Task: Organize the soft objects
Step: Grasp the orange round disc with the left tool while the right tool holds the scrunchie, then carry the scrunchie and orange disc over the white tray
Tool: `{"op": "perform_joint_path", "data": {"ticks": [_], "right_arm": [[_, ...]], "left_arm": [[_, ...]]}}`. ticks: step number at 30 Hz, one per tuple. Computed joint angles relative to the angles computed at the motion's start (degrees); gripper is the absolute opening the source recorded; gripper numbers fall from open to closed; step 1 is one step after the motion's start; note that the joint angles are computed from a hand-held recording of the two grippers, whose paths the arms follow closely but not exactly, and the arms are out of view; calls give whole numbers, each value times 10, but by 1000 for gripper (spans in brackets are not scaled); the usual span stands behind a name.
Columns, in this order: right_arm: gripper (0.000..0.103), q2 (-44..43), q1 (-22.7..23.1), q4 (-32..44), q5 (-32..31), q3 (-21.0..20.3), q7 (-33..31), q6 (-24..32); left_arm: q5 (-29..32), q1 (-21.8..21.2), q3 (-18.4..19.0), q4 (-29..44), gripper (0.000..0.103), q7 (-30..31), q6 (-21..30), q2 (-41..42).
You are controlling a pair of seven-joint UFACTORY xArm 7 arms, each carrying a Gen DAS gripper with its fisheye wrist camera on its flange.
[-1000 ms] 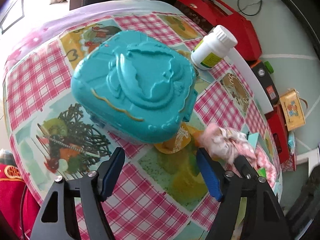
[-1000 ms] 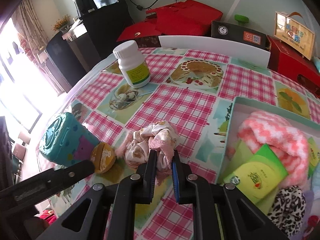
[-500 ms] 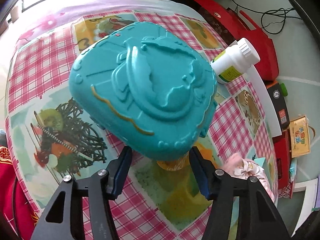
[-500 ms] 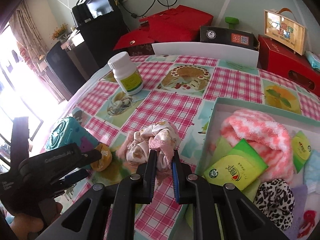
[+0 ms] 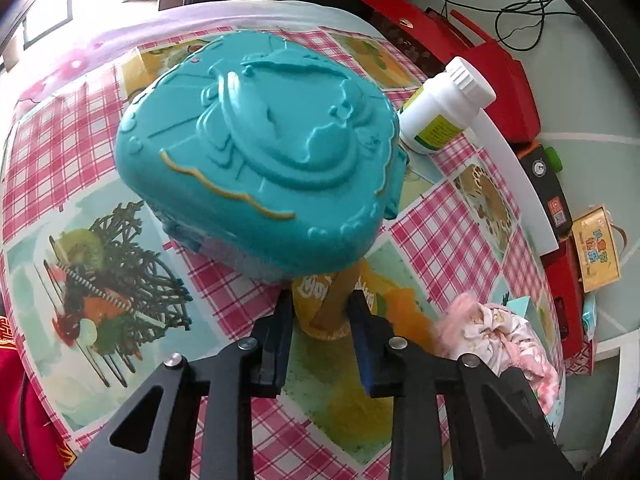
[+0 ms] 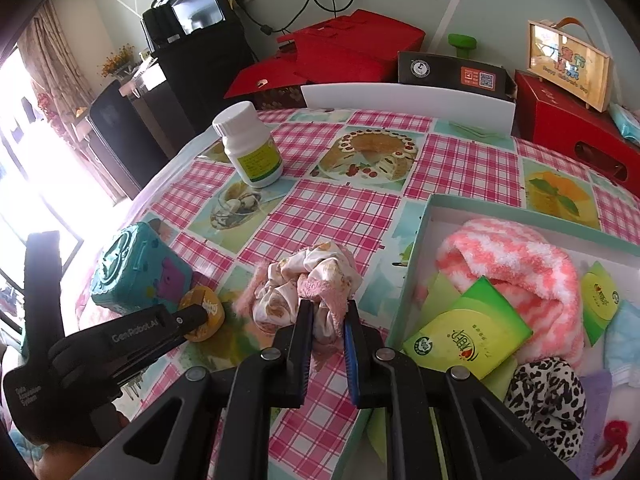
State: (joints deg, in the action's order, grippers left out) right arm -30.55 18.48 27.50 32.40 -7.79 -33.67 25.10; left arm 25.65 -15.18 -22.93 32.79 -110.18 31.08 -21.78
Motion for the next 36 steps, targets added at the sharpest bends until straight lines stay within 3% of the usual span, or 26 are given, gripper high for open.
{"op": "perform_joint_path", "data": {"ticks": [8, 24, 36], "right_arm": [[15, -4, -1, -2, 2, -2, 1, -3], [15, -54, -9, -7, -1, -17, 11, -4], [15, -141, -73, -13, -52, -47, 62, -25]], "left_arm": [[-18, -6, 1, -27, 18, 22, -24, -39], [-40, 8, -21, -13, 17, 97, -82, -63], [-20, 13, -39, 95, 17, 227, -77, -29]]}}
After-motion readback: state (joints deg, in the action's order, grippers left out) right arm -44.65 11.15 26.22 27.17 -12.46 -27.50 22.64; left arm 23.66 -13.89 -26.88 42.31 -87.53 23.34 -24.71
